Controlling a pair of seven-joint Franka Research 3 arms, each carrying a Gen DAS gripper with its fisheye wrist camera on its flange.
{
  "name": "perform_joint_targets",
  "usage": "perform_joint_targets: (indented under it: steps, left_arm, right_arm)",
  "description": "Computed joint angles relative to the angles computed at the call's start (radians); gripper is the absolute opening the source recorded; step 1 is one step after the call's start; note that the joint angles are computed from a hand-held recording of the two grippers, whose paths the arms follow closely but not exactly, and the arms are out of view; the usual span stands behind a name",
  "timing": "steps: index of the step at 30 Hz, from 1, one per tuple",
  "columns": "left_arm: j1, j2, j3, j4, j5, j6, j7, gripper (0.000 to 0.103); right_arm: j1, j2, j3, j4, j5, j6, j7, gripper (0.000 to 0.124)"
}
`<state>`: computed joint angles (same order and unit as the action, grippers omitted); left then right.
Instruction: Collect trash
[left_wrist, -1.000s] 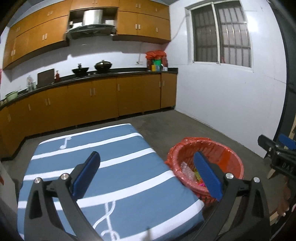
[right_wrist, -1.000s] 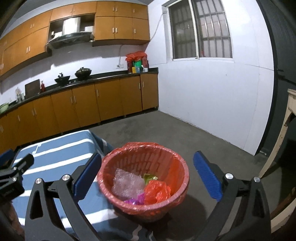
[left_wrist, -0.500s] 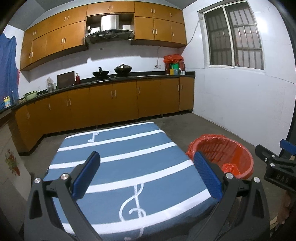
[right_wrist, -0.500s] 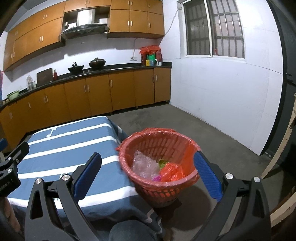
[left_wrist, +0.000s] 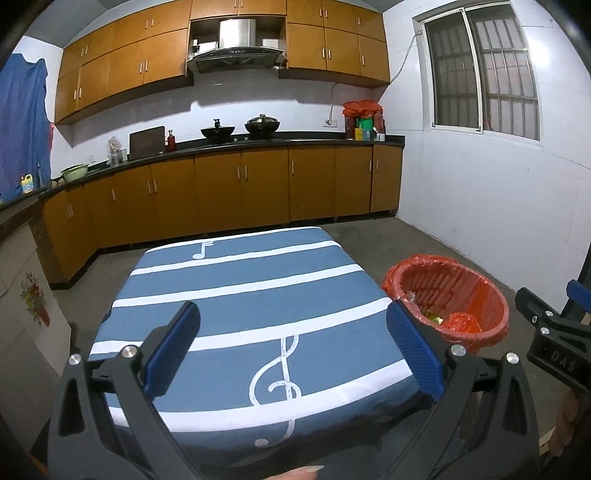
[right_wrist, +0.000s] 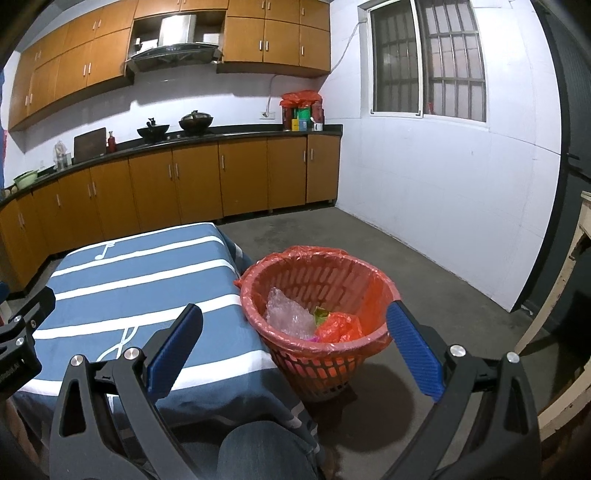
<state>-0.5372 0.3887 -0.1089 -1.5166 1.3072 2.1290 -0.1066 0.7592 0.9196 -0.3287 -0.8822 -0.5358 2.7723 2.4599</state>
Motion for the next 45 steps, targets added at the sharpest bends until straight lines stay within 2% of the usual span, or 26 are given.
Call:
perform_joint_targets:
  steps: [7,18,29,45]
  left_arm:
    - [-0.014,0.000,-0.003,-0.001,0.002,-0.038,-0.007,0.099]
    - [-0.025,0.007,-0.009,0.003,-0.018,-0.071,-0.017,0.099]
    - [-0.013,-0.008,-0.015,-0.027,-0.032,-0.042,-0.037,0.099]
    - [-0.014,-0.008,-0.015,-0.030,-0.026,-0.044,-0.046,0.099]
  right_arm:
    - [0.027,-0.025,-0.028,-0.047,-0.036,-0.002,0.058,0.099]
    - [0.031,-0.048,-0.025,-0.090,-0.070,0.004,0.099,0.099]
    - [0.031,-0.055,-0.021,-0.108,-0.080,0.014,0.108,0.099]
    - [0.030,-0.056,-0.019,-0.109,-0.080,0.013,0.106,0.099]
